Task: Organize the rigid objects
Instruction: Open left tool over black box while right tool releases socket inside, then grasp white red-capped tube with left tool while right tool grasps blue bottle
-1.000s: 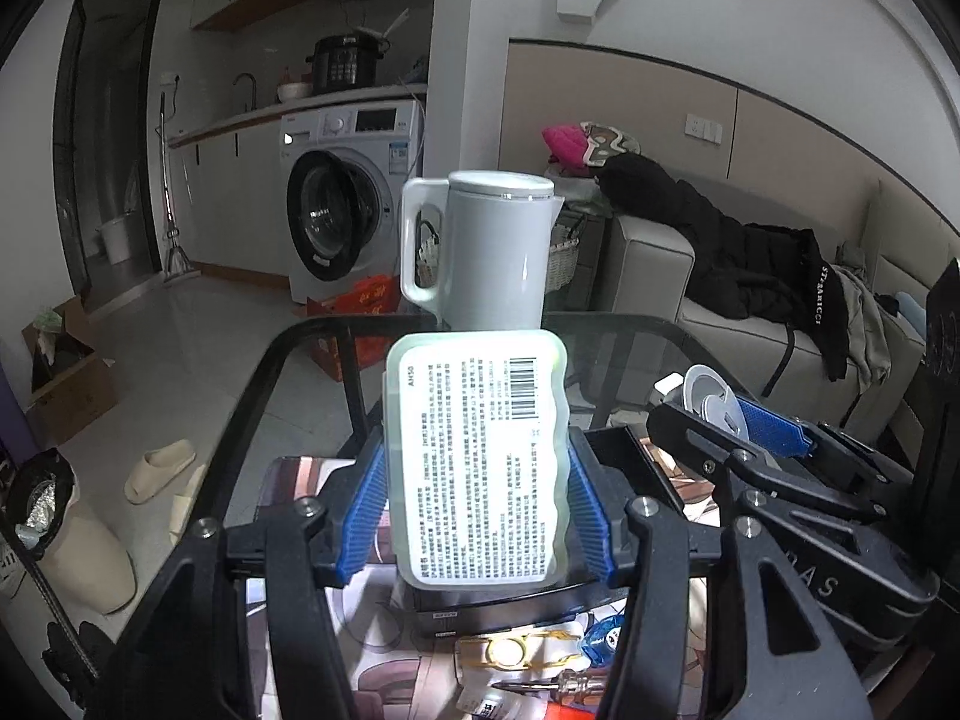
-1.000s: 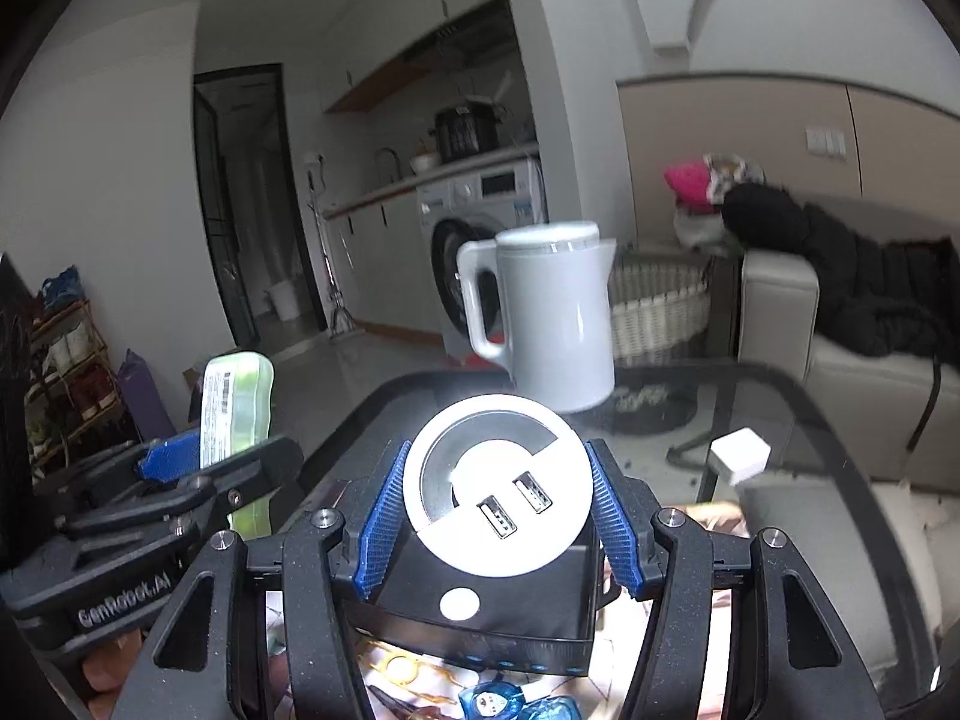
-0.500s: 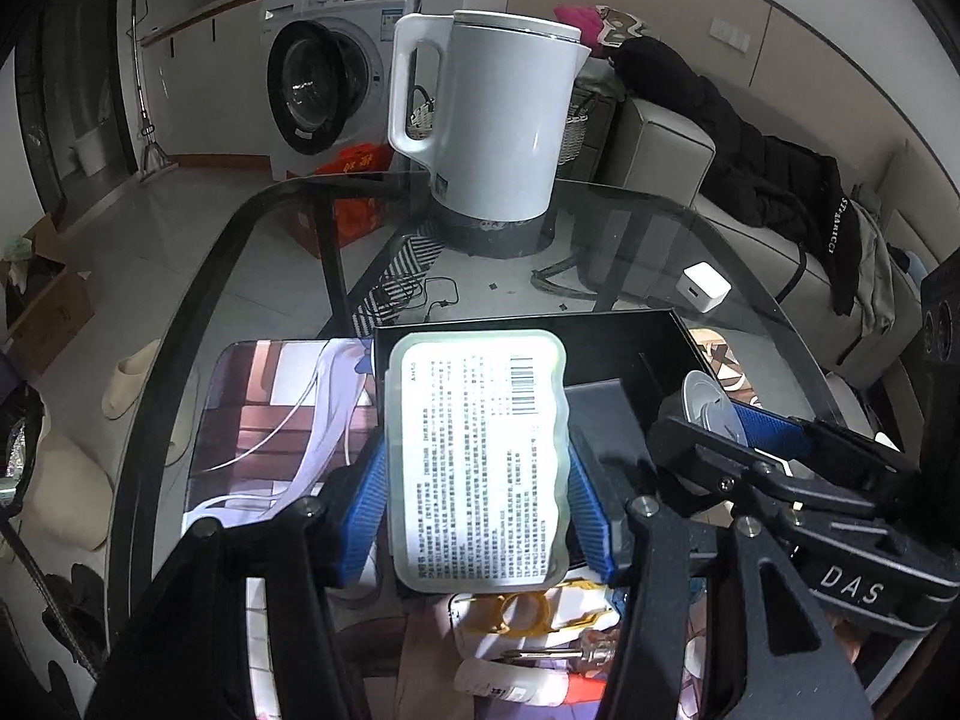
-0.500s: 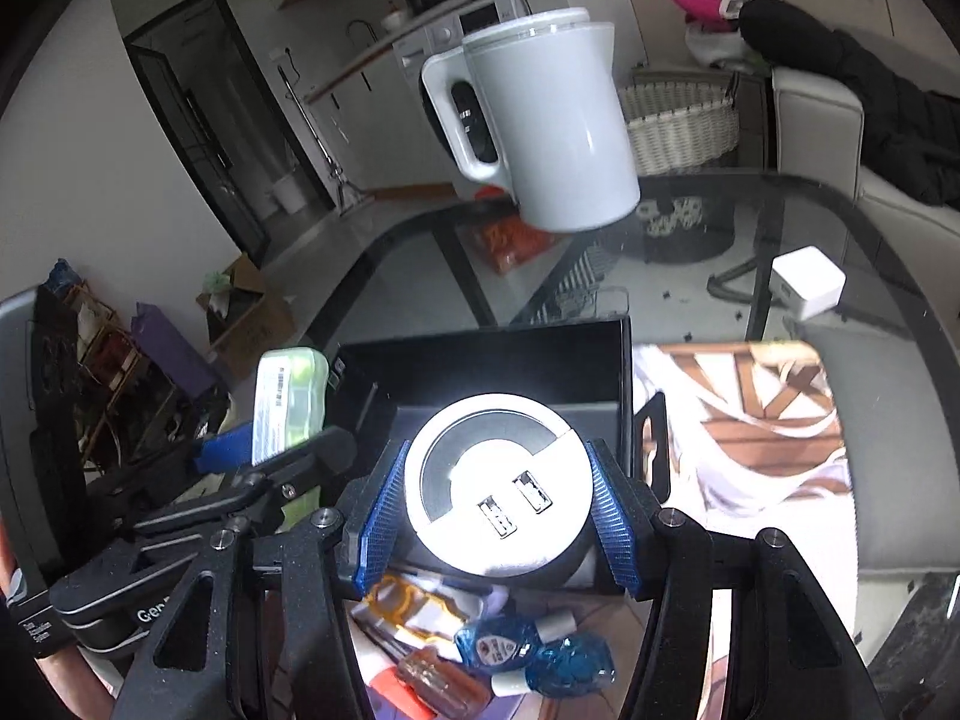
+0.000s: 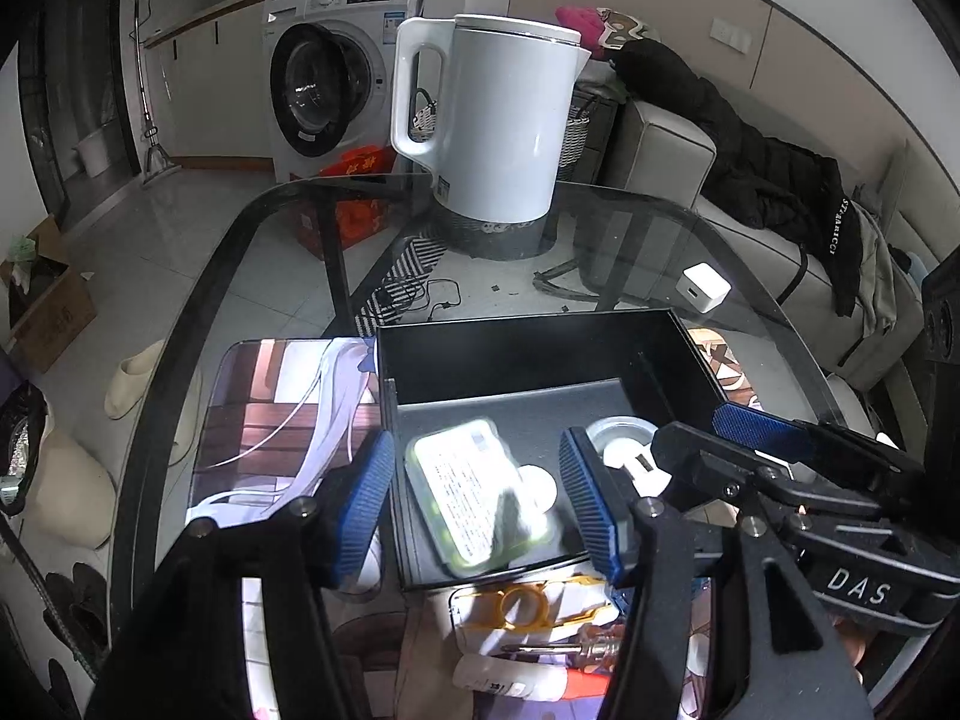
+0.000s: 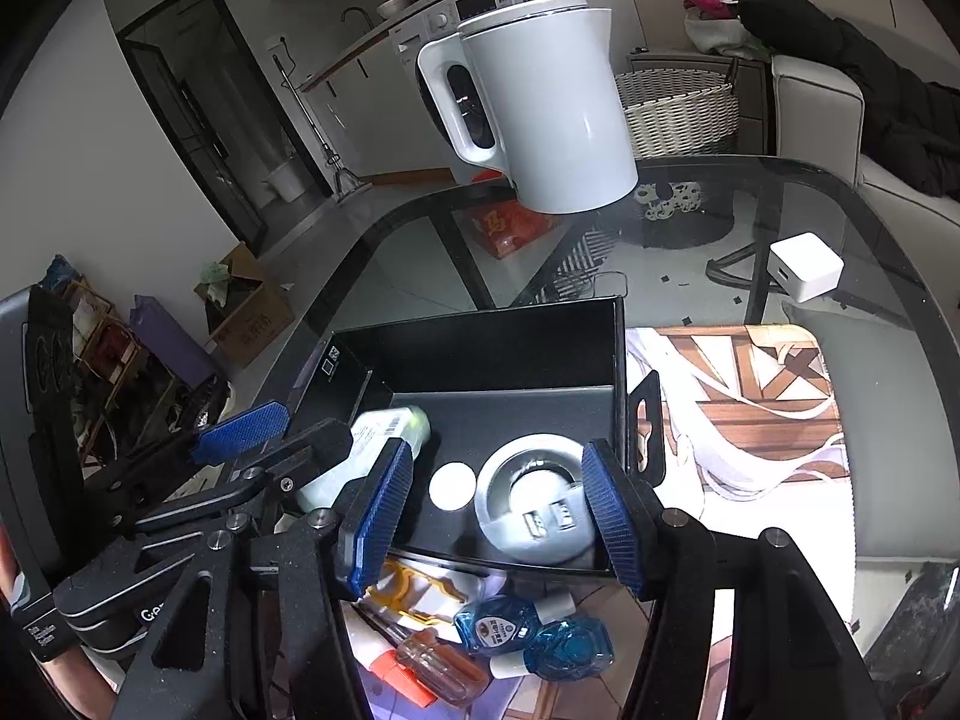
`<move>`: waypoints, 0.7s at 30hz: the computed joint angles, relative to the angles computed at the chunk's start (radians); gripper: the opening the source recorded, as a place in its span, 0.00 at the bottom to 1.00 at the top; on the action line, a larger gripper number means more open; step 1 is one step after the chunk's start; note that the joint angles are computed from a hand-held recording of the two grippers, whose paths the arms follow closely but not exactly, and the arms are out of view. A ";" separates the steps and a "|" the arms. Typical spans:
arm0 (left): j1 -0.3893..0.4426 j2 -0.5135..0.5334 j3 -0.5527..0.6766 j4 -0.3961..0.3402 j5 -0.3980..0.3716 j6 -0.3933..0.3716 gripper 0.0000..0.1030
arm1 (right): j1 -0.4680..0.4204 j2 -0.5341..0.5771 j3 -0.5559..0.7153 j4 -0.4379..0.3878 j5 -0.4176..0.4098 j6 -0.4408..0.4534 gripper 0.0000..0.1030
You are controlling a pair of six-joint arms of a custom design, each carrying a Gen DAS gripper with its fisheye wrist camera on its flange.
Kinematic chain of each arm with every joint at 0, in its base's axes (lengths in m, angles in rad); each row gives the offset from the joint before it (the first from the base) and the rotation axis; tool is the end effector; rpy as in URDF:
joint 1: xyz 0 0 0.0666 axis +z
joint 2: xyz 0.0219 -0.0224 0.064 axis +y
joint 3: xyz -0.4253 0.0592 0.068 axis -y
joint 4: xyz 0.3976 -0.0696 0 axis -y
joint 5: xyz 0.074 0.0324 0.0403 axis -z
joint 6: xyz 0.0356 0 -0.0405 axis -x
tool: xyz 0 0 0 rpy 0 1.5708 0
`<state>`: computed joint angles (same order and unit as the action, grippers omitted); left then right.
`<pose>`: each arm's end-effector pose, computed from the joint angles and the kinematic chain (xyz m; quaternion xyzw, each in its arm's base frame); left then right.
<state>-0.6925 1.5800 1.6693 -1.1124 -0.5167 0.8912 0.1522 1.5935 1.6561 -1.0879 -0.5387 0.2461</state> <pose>0.4299 -0.3343 0.5010 -0.1611 0.9193 -0.0133 0.3587 0.5414 0.1011 0.4896 -0.2539 0.8958 0.2438 0.2714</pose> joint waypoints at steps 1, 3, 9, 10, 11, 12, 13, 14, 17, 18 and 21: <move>-0.002 -0.002 0.000 0.000 -0.002 0.002 0.58 | -0.001 -0.001 0.000 -0.003 0.000 0.003 0.59; -0.007 -0.008 -0.001 -0.002 -0.004 0.008 0.59 | -0.005 -0.007 -0.001 0.000 0.000 0.011 0.59; -0.035 -0.024 0.005 -0.037 -0.023 0.029 0.60 | -0.029 -0.033 -0.006 -0.009 -0.001 0.038 0.59; -0.041 -0.026 0.007 -0.048 -0.029 0.035 0.60 | -0.035 -0.037 -0.007 -0.015 -0.003 0.047 0.59; -0.046 -0.027 0.010 -0.058 -0.033 0.043 0.60 | -0.040 -0.041 -0.007 -0.026 0.000 0.060 0.59; -0.051 -0.030 0.010 -0.065 -0.032 0.049 0.60 | -0.043 -0.045 -0.008 -0.039 0.008 0.074 0.59; -0.056 -0.032 0.009 -0.075 -0.031 0.058 0.60 | -0.046 -0.048 -0.011 -0.053 0.012 0.088 0.59; -0.060 -0.031 0.011 -0.087 -0.030 0.067 0.60 | -0.051 -0.052 -0.014 -0.064 0.012 0.101 0.59; -0.067 -0.030 0.007 -0.115 -0.010 0.102 0.60 | -0.054 -0.065 -0.027 -0.084 0.030 0.137 0.59; -0.068 -0.029 0.004 -0.123 0.000 0.114 0.60 | -0.056 -0.069 -0.033 -0.089 0.038 0.149 0.59; -0.067 -0.027 -0.008 -0.145 0.036 0.158 0.60 | -0.061 -0.072 -0.043 -0.113 0.050 0.165 0.59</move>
